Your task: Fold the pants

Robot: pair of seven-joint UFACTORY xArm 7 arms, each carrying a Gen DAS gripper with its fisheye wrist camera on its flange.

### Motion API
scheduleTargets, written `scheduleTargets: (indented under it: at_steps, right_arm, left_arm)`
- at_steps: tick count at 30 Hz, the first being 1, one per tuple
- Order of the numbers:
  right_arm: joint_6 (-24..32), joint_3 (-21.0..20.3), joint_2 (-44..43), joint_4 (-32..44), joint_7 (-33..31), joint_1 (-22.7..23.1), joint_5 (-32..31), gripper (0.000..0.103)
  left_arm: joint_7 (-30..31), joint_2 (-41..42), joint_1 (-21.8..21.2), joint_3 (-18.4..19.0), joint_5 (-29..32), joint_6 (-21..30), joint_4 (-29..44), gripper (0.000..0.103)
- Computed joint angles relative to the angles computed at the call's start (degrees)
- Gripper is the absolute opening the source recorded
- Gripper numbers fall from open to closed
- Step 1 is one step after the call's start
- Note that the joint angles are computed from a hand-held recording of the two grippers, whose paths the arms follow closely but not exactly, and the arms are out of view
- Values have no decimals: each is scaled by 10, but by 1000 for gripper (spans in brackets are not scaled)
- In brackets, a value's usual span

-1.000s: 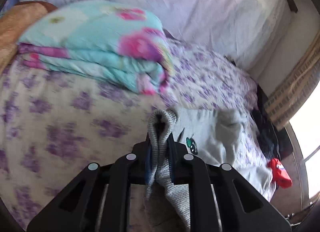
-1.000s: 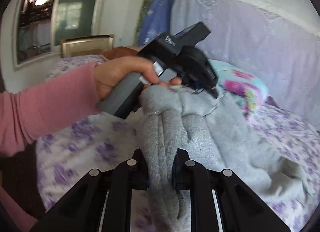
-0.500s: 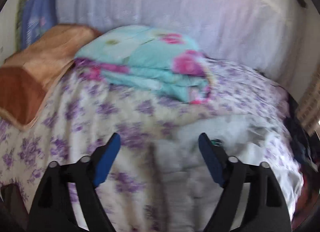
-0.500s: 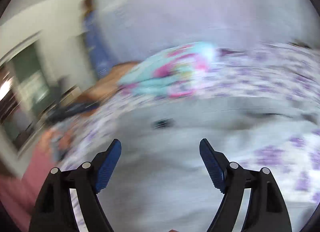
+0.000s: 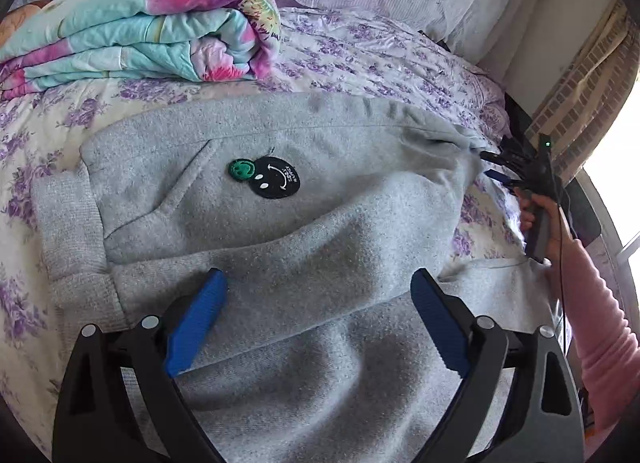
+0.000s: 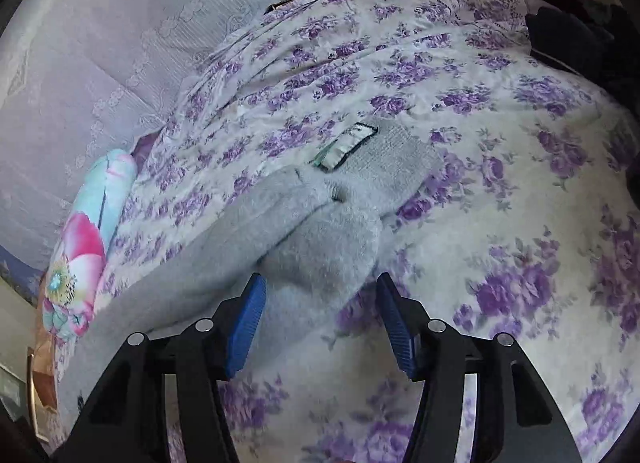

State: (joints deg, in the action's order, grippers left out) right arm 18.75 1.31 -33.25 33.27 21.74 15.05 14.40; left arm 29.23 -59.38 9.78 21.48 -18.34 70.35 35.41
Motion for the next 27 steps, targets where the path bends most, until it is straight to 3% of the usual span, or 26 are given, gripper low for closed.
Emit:
scheduleTargets:
  at_steps: [1, 2, 3, 5, 8, 11, 12, 13, 14, 18, 20, 21, 25, 27]
  right_arm:
    - [-18, -30, 14, 4, -26, 26, 23, 50]
    - [-23, -36, 27, 12, -31, 33, 31, 26]
    - [-8, -24, 41, 27, -24, 17, 19, 17]
    - [10, -7, 35, 39, -24, -7, -6, 11]
    - [16, 14, -32, 26, -33, -43, -53, 10]
    - [107, 46, -79, 18, -15, -86, -100, 12]
    - [155, 57, -80, 22, -6, -99, -118, 19]
    - [205, 64, -73, 30, -1, -107, -135, 36]
    - [234, 67, -76, 28, 1, -110, -147, 42]
    - [237, 81, -154, 13, 13, -104, -177, 42]
    - [222, 89, -165, 18, -10, -78, -185, 42]
    - [217, 86, -155, 25, -26, -60, -180, 42]
    - [191, 56, -33, 81, -102, 6, -134, 22]
    - [177, 74, 49, 128, -106, -12, -152, 21]
  left_arm:
    - [1, 1, -1, 3, -1, 0, 0, 92]
    - [4, 1, -1, 4, -2, -2, -3, 92]
    - [8, 0, 2, 5, 1, -1, -6, 92]
    - [14, -5, 5, 2, 9, 2, -11, 92]
    - [26, -22, 7, -9, 18, -2, -18, 92]
    - [31, -22, 2, -13, 22, -8, -21, 94]
    - [32, -19, 0, -13, 22, -9, -21, 94]
    - [33, -18, -1, -12, 22, -8, -21, 94]
    - [33, -17, -1, -10, 21, -6, -19, 94]
    - [27, -11, -2, 3, 11, 7, -6, 94]
    - [22, -1, -2, 9, 4, 13, 0, 94]
    - [21, -1, 0, 9, 2, 14, -1, 94]
    - [25, -8, 4, 2, 5, 12, -4, 94]
    - [28, -9, 3, 4, 4, 9, -8, 94]
